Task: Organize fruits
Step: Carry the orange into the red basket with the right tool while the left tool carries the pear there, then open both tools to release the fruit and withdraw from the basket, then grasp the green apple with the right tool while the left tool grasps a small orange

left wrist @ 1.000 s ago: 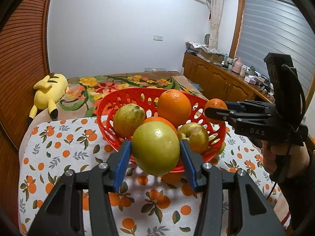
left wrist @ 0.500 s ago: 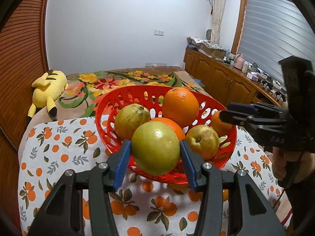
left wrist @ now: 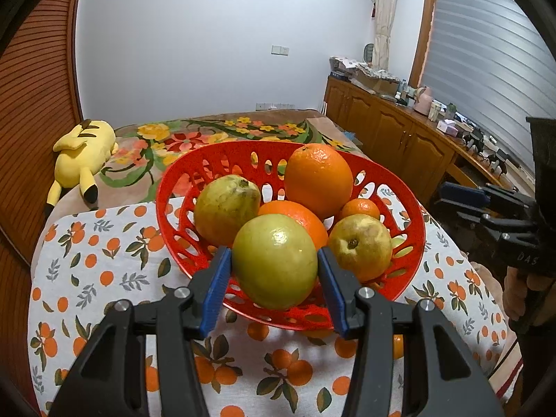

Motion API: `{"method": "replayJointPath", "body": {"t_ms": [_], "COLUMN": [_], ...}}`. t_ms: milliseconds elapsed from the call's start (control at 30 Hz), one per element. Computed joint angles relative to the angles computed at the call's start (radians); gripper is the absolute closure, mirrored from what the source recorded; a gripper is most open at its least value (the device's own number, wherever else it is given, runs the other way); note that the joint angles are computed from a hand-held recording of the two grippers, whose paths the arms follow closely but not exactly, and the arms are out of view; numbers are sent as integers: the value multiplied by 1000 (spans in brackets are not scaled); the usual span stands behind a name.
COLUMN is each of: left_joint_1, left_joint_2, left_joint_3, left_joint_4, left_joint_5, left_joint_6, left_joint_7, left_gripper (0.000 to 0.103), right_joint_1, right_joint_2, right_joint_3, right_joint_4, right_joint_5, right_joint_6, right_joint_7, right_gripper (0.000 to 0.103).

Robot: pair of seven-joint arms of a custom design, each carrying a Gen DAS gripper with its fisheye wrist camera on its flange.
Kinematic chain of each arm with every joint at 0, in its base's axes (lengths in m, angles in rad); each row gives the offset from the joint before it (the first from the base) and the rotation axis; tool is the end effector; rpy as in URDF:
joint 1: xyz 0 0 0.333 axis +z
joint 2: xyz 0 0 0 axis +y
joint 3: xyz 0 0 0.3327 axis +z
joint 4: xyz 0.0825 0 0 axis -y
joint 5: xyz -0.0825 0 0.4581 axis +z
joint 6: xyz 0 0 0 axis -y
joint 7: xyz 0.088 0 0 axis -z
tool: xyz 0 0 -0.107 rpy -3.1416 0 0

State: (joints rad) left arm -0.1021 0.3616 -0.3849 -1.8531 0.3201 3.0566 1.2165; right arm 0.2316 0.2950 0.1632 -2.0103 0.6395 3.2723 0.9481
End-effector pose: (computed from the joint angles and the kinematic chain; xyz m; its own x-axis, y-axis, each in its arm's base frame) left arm 0.6601 -0.3457 0.4179 -0.4042 -0.9035 0.1424 -0.6363 0.1659 -0.7534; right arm 0.6674 0.2051 0.3781 0.3120 -0.9500 -0.0119 -0.5607 -0.1740 -0.8096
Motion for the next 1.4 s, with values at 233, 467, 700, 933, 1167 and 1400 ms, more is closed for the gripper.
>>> {"method": "replayJointPath", "body": {"t_ms": [233, 467, 700, 933, 1167, 1400], "left_joint_1": [-8, -1, -6, 76, 114, 133], "left_joint_2": [5, 0, -41, -105, -140, -129], "left_joint_3": [1, -16, 2, -70, -108, -129], "left_joint_4": [9, 2, -43, -153, -225, -240], "left_joint_5": [1, -11, 0, -17, 0, 10], "left_joint_6": [-4, -6, 43, 107, 125, 121], "left_joint_7": [2, 11, -29, -25, -31, -37], "left_gripper": [54, 53, 42, 42, 42, 42], "right_joint_1": [-37, -22, 21, 32, 78, 94], "right_joint_2": [-2, 4, 22, 41, 66, 100], "right_joint_3": [24, 0, -51, -65, -118, -146], "right_joint_4": [-26, -38, -31, -31, -13, 26], "right_joint_5": [11, 6, 2, 2, -20, -47], "right_joint_6": [9, 4, -16, -21, -48, -96], "right_joint_7": [13, 24, 43, 53, 89, 120], "right_gripper": [52, 52, 51, 47, 46, 39]}}
